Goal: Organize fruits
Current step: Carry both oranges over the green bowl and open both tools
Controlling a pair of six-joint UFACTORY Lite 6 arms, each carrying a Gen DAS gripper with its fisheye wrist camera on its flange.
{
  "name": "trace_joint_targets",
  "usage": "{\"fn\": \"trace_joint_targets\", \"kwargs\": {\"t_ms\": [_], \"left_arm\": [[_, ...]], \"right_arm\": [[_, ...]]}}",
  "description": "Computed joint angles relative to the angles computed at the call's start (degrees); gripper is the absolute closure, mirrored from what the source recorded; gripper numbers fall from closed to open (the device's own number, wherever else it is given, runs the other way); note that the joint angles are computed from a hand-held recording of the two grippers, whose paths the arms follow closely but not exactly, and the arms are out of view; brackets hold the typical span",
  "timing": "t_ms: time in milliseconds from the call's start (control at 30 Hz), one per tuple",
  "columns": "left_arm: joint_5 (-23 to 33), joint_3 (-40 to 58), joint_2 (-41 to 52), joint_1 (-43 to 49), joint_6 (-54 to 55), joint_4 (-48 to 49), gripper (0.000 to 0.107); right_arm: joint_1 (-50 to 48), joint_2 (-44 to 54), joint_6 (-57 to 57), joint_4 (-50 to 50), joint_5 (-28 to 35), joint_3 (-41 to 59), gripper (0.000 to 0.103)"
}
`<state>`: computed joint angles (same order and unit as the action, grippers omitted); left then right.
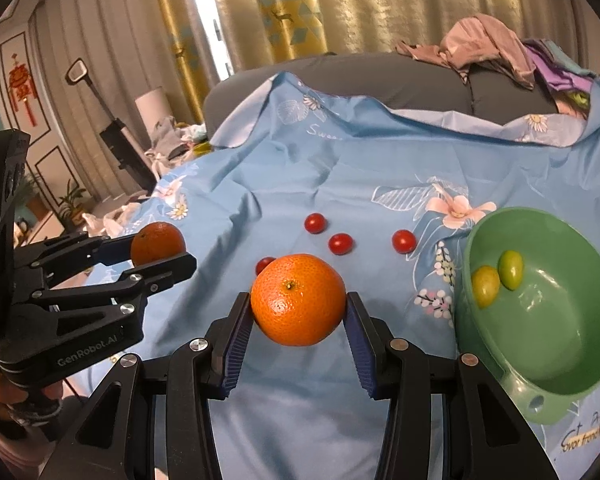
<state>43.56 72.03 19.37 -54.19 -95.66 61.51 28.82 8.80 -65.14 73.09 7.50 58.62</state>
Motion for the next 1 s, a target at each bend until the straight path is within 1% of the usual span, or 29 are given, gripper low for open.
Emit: {"fn": "trace_joint_targets", "kwargs": {"t_ms": [233,500,767,1000], "left_arm": [[4.1,-0.4,-1.5,-3.8,-1.4,1.0,0.065],[7.4,4.3,1.0,-6.2,0.9,1.4,0.065],[8.1,14.7,8.2,-6.4,7.4,0.4,0.065],[7.4,29.2,18.3,-5.7,16.6,-2.5,0.065]], "right_arm": [[0.4,-5.4,-5.4,5.6,-0.2,-4.0,0.055],[-1.1,-10.4,-11.4,11.8,-0.7,-7.6,0.055],[-6.1,-13.1,-22.4,22.3,0.6,-10.5,0.055],[-12.1,-14.0,-27.4,26.6,2.4,-12.4,0.055]]}}
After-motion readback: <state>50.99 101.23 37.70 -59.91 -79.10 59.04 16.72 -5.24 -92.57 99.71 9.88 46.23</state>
